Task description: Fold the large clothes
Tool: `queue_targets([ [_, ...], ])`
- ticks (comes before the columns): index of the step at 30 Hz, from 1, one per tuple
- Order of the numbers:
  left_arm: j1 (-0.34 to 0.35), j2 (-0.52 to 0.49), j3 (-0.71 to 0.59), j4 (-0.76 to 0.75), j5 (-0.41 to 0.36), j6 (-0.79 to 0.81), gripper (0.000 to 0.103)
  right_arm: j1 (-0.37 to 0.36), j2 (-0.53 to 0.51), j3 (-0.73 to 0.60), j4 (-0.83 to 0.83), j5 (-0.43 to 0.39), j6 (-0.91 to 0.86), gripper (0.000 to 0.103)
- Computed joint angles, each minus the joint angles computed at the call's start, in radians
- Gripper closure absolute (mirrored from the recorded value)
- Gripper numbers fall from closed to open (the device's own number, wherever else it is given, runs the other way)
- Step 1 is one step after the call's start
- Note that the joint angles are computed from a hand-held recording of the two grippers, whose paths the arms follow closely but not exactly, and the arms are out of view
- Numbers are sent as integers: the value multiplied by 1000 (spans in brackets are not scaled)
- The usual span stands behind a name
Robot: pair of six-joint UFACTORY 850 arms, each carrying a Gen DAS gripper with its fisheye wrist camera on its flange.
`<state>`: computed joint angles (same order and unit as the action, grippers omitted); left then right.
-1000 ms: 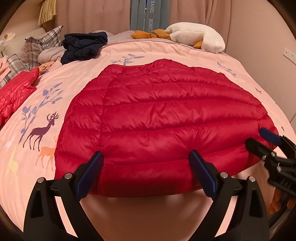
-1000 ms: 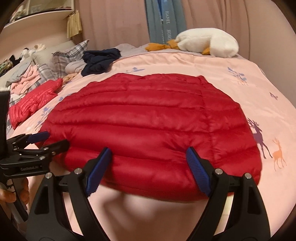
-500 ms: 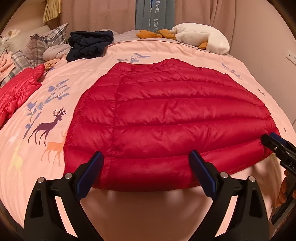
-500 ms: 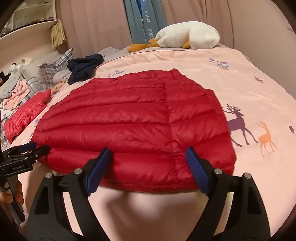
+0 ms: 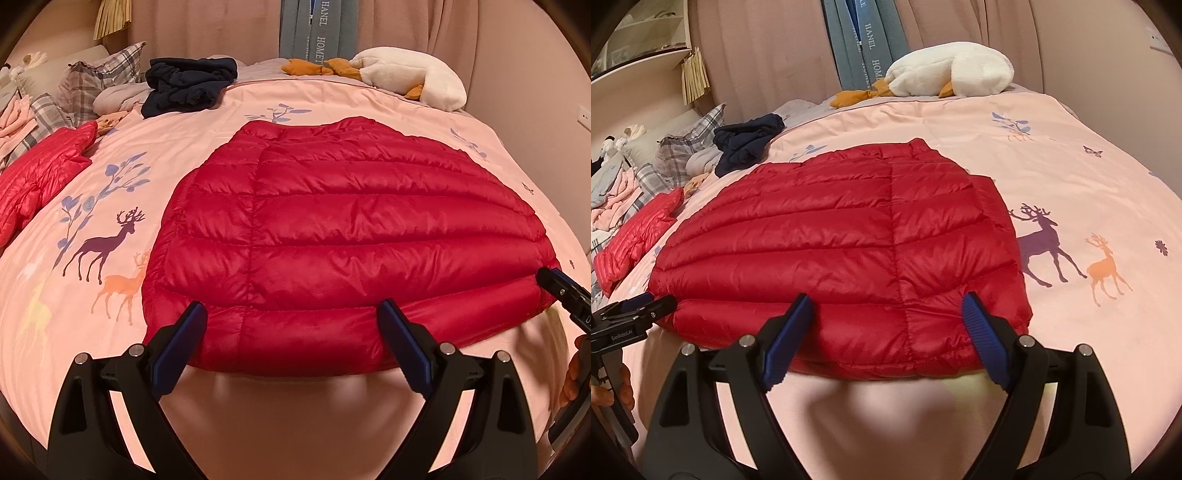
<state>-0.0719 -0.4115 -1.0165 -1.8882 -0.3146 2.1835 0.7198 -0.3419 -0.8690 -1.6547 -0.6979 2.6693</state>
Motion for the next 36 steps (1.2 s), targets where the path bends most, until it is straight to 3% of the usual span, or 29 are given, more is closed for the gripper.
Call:
queue_targets([
  [26,31,-11,-17,5,7,-35,8,4,33,36,60,-37,9,19],
  [33,70,-40,-92,103,15,-210,8,-17,87,78,134,-87,23,18],
  [36,55,-43,-126,53,7,-159,8,-33,92,60,97,-91,-1,18],
])
